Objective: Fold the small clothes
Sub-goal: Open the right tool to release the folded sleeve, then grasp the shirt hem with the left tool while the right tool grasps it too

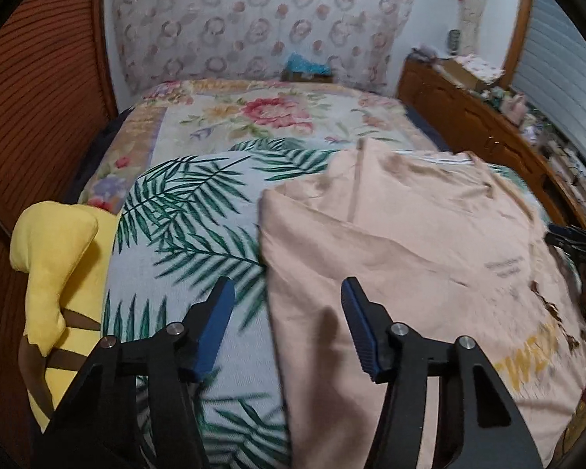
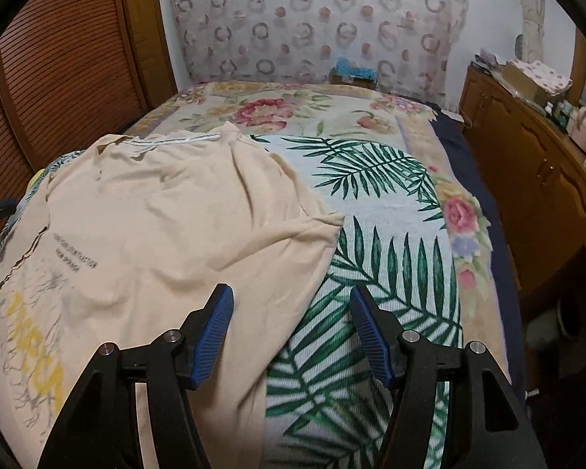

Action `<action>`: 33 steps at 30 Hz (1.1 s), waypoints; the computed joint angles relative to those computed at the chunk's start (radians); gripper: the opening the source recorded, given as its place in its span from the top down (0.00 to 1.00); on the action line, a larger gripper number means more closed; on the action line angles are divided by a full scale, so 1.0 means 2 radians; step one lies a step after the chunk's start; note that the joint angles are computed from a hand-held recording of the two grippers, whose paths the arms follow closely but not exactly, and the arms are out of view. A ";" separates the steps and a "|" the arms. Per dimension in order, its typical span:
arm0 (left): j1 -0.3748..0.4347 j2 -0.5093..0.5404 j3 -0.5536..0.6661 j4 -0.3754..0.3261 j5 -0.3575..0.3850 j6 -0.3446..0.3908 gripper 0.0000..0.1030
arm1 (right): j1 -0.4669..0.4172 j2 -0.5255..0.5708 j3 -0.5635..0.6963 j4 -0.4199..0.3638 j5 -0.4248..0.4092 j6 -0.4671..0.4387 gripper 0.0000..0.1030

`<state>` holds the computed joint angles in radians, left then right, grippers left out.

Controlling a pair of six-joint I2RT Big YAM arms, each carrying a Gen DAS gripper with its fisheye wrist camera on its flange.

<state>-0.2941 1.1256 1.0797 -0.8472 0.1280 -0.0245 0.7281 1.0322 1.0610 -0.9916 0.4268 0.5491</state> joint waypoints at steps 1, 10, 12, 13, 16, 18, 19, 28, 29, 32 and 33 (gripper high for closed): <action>0.001 0.007 0.004 -0.001 -0.003 0.000 0.44 | 0.001 0.004 0.003 -0.002 0.000 0.001 0.38; -0.003 0.036 0.018 -0.002 0.007 0.013 0.48 | 0.006 0.005 0.007 -0.003 0.014 -0.010 0.38; -0.003 0.042 0.021 -0.004 0.007 0.015 0.51 | -0.002 0.000 0.000 0.004 0.007 -0.018 0.38; -0.003 0.043 0.022 -0.005 0.007 0.015 0.51 | -0.006 -0.002 -0.003 0.007 0.004 -0.021 0.38; -0.003 0.047 0.025 -0.005 0.006 0.016 0.51 | -0.007 -0.002 -0.004 0.008 0.004 -0.022 0.38; -0.004 0.049 0.027 -0.007 0.004 0.016 0.51 | -0.006 -0.002 -0.003 0.006 0.005 -0.022 0.38; -0.004 0.049 0.028 -0.007 0.003 0.016 0.51 | -0.007 -0.002 -0.003 0.007 0.004 -0.023 0.37; -0.009 0.053 0.034 -0.006 0.012 0.023 0.85 | -0.008 -0.003 -0.003 0.006 0.004 -0.024 0.38; -0.010 0.054 0.035 -0.007 0.010 0.026 0.85 | -0.008 -0.003 -0.003 0.006 0.002 -0.025 0.38; -0.010 0.055 0.037 -0.008 0.014 0.029 0.92 | -0.014 0.000 0.004 0.006 -0.021 -0.045 0.56; -0.010 0.054 0.037 -0.007 0.017 0.027 0.95 | -0.014 0.001 0.006 0.005 -0.025 -0.046 0.61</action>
